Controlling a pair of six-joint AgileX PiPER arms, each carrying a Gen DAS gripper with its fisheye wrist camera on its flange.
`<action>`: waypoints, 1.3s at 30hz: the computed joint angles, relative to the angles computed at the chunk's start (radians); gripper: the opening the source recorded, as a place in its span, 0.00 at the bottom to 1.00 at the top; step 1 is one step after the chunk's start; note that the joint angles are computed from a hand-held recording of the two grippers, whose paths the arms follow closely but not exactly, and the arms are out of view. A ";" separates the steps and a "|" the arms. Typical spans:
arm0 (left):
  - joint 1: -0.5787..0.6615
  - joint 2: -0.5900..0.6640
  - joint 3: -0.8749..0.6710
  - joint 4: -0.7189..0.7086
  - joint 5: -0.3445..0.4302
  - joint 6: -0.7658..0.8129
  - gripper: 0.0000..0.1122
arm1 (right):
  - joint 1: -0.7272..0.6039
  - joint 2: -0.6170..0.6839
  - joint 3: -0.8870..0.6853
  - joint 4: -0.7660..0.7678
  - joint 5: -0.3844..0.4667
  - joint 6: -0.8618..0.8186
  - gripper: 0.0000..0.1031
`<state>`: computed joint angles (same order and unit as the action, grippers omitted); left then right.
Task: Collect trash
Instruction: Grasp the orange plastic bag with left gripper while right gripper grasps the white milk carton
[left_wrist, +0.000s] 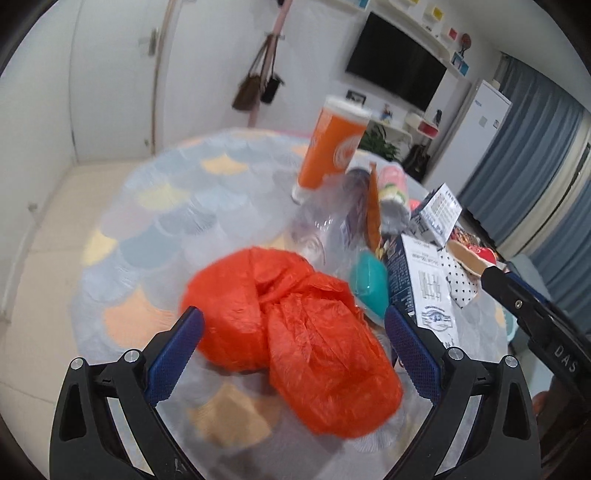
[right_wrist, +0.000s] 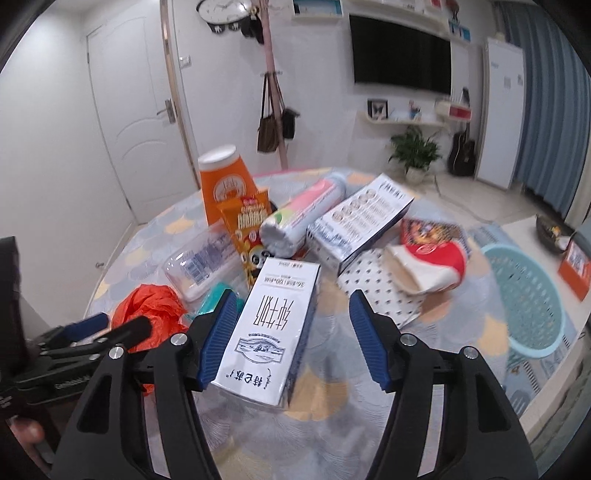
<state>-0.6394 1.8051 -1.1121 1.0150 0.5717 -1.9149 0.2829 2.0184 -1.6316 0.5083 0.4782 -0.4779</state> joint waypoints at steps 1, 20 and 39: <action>0.014 0.015 -0.011 -0.028 -0.011 0.023 0.84 | -0.003 0.014 -0.021 -0.007 0.022 0.011 0.59; 0.002 0.011 -0.009 -0.056 0.094 0.069 0.35 | 0.053 0.291 -0.446 -0.240 0.370 0.285 0.72; -0.151 -0.006 -0.173 0.110 0.278 0.069 0.33 | -0.066 0.071 -0.126 -0.073 0.206 0.046 0.52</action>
<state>-0.7905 1.7988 -1.2852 1.1252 0.8501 -1.8460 0.2167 2.0896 -1.7575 0.4353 0.6839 -0.4320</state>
